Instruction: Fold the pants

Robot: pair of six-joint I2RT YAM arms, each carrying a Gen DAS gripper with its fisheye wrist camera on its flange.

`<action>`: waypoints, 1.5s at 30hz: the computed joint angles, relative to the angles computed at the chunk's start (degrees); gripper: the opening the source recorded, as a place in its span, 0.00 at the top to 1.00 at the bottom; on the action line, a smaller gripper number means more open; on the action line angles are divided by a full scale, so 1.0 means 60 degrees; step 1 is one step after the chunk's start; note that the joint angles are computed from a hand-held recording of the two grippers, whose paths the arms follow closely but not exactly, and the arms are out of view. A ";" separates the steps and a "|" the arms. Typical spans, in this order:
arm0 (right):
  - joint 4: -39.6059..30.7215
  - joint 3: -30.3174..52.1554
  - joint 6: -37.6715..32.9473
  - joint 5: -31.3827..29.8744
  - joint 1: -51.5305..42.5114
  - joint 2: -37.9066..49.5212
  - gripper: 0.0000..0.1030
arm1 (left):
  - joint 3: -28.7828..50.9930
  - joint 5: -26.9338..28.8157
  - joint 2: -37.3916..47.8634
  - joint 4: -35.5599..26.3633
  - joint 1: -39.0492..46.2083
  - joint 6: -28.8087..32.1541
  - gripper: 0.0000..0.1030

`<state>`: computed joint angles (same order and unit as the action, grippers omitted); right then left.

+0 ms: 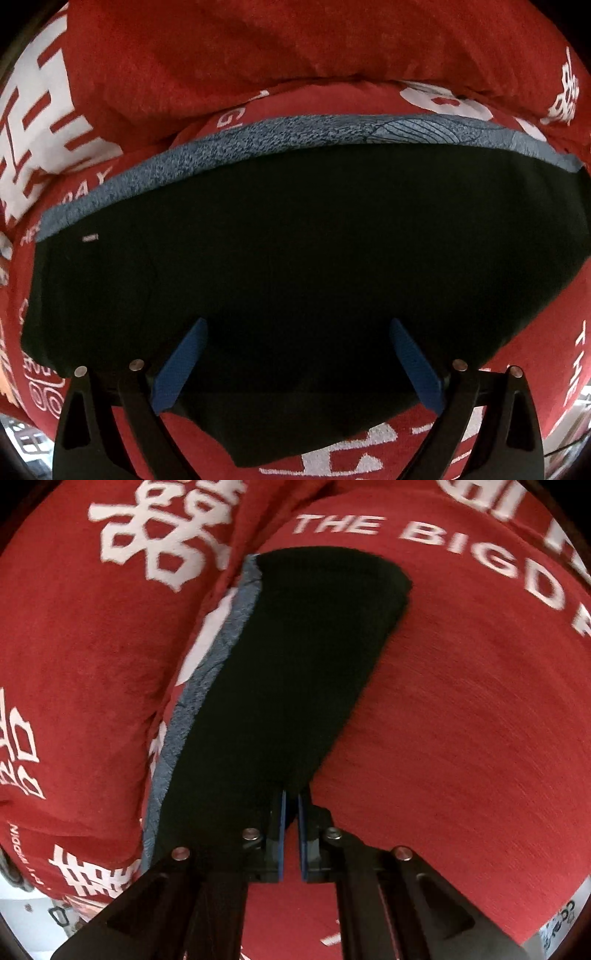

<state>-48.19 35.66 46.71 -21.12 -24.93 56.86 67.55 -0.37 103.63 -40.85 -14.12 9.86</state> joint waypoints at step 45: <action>0.0557 0.5588 -0.2948 0.3854 0.4888 0.7124 0.37 | 0.5911 -0.1096 0.4074 -0.1699 -0.0579 -0.2025 0.00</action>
<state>-44.85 69.19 29.02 2.01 4.40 99.60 103.02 -6.95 128.08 -51.05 -17.59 -2.29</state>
